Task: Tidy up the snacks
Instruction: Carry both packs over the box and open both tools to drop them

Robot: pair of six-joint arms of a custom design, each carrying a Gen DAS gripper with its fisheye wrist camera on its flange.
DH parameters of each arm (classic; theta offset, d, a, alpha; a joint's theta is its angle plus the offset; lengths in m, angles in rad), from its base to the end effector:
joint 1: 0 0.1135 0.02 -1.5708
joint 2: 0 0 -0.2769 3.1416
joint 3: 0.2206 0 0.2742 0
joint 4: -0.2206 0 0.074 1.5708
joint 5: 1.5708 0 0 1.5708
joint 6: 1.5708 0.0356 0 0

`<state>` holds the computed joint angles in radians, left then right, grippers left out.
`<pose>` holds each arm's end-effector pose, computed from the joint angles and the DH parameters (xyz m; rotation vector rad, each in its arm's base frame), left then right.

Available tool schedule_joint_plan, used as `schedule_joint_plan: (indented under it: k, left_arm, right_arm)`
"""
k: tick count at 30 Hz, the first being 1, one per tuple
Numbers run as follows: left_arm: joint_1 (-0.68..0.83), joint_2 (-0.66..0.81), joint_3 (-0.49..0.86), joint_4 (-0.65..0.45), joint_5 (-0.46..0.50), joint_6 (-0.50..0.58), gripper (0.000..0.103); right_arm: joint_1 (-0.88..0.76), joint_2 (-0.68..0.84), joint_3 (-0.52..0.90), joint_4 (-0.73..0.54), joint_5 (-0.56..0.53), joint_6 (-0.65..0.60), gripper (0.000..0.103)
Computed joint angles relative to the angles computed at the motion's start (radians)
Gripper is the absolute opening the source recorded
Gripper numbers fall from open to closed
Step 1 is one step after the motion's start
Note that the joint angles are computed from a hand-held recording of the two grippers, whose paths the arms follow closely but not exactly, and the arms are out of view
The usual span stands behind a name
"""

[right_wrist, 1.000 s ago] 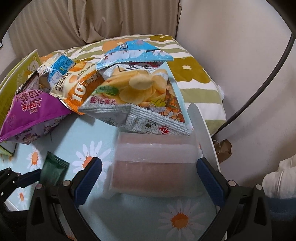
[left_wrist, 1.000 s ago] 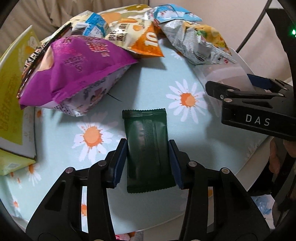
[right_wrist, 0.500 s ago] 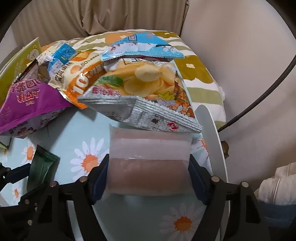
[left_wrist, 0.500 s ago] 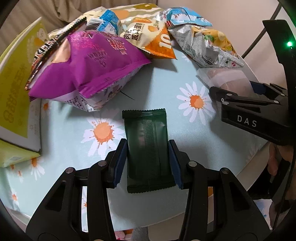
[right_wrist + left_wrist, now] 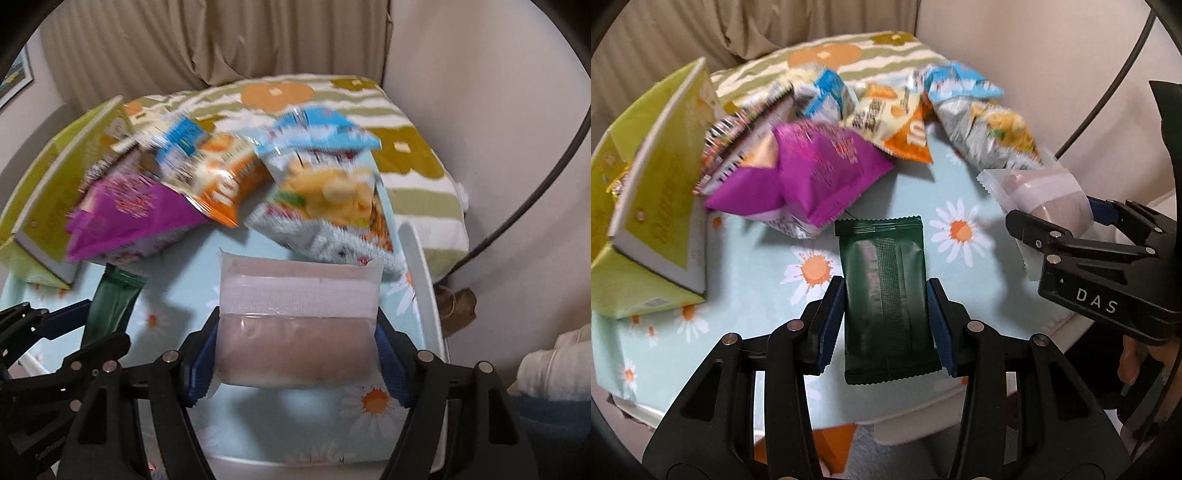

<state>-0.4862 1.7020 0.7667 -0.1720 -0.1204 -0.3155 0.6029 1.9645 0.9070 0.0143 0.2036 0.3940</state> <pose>0.2780 -0.1421 0.1105 0.1896 2.6608 -0.0976 0.3045 0.2009 0.0715 -0.1983 2.5753 0.1017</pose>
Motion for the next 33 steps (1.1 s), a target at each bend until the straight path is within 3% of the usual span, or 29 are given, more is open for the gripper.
schedule_joint_plan:
  k: [6,10,15,18,25,29,33]
  left_arm:
    - [-0.032,-0.221,-0.026,-0.118,-0.041,-0.073,0.04]
    - [-0.007,-0.354,-0.026,-0.181,-0.07,-0.057,0.04]
    - [0.122,-0.487,-0.005,-0.238,-0.043,0.025,0.04]
    - [0.257,-0.547,0.018,-0.268,0.008,0.126,0.04]
    - [0.628,-0.518,0.093,-0.294,0.201,0.365,0.04]
    - [0.846,-0.388,0.153,-0.273,0.315,0.498,0.04]
    - [0.969,-0.247,0.204,-0.244,0.368,0.583,0.04]
  right_arm:
    - [0.036,-0.142,-0.006,-0.041,0.012,-0.041,0.07]
    - [0.067,-0.179,0.044,-0.072,0.02,-0.063,0.07]
    - [0.133,-0.167,0.175,-0.136,0.043,-0.064,0.07]
    - [0.186,-0.13,0.288,-0.182,0.064,-0.053,0.07]
    - [0.283,0.063,0.629,-0.294,0.075,-0.009,0.07]
    - [0.324,0.231,0.881,-0.39,0.068,0.019,0.07]
    - [0.351,0.392,1.126,-0.507,0.061,0.048,0.07]
